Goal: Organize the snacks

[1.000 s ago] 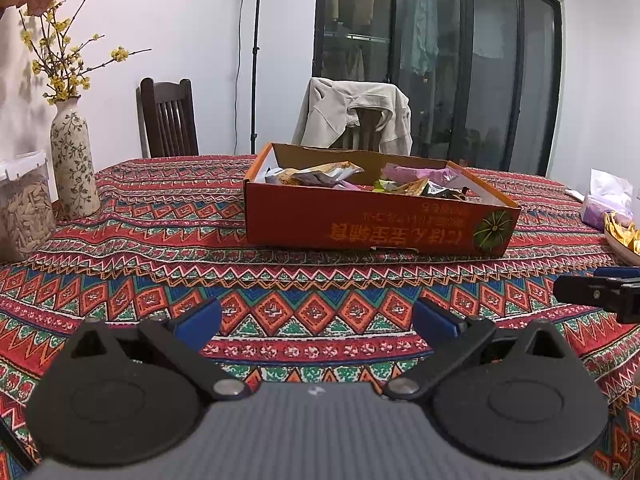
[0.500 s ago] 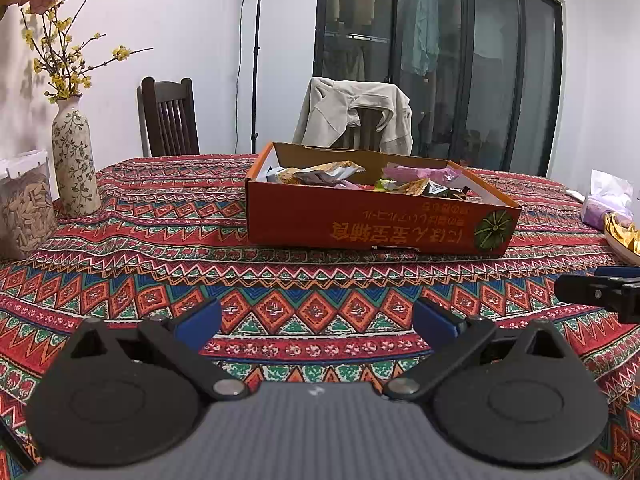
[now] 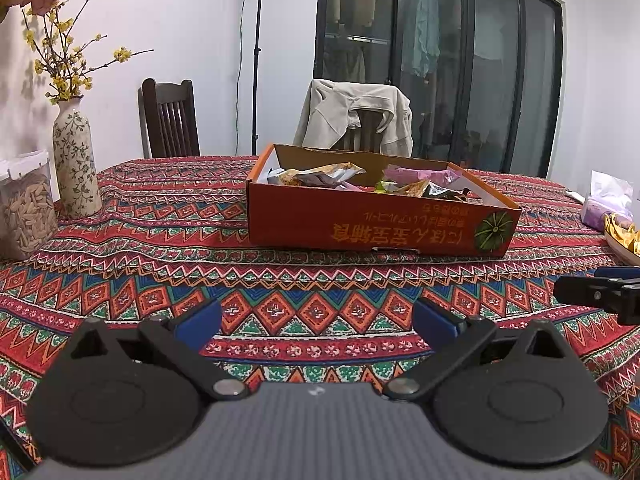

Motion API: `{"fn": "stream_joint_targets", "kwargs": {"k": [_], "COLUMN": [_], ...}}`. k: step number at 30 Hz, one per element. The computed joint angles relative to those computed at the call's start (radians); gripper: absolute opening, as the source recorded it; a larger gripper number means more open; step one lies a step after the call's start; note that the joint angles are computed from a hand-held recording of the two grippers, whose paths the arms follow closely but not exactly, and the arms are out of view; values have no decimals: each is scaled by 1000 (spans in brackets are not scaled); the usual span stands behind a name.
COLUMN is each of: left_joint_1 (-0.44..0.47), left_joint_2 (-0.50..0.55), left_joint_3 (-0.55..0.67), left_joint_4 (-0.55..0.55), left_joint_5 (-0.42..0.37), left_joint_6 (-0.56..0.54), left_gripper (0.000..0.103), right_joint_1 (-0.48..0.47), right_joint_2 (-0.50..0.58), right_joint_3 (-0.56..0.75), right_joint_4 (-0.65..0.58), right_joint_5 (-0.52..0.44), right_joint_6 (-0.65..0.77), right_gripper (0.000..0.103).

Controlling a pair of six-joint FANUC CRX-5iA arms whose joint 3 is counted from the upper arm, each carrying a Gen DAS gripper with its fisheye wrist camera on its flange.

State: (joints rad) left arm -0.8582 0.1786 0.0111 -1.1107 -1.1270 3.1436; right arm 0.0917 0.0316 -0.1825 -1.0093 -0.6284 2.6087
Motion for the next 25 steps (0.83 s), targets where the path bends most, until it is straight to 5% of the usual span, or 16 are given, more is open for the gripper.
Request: {"fn": "stream_joint_targets", "kwargs": {"k": [25], "left_joint_1": [-6], "left_joint_2": [2], "left_joint_3": [0], "left_joint_4": [-9], "left_joint_5": [11], "left_joint_6": [-5], "left_gripper": [103], "right_joint_1": [3], "right_joint_2": [-2], "right_joint_3": [-2], "right_joint_4": [3], "right_joint_5": [2], "right_joint_6": [-3], "right_gripper": [103]}}
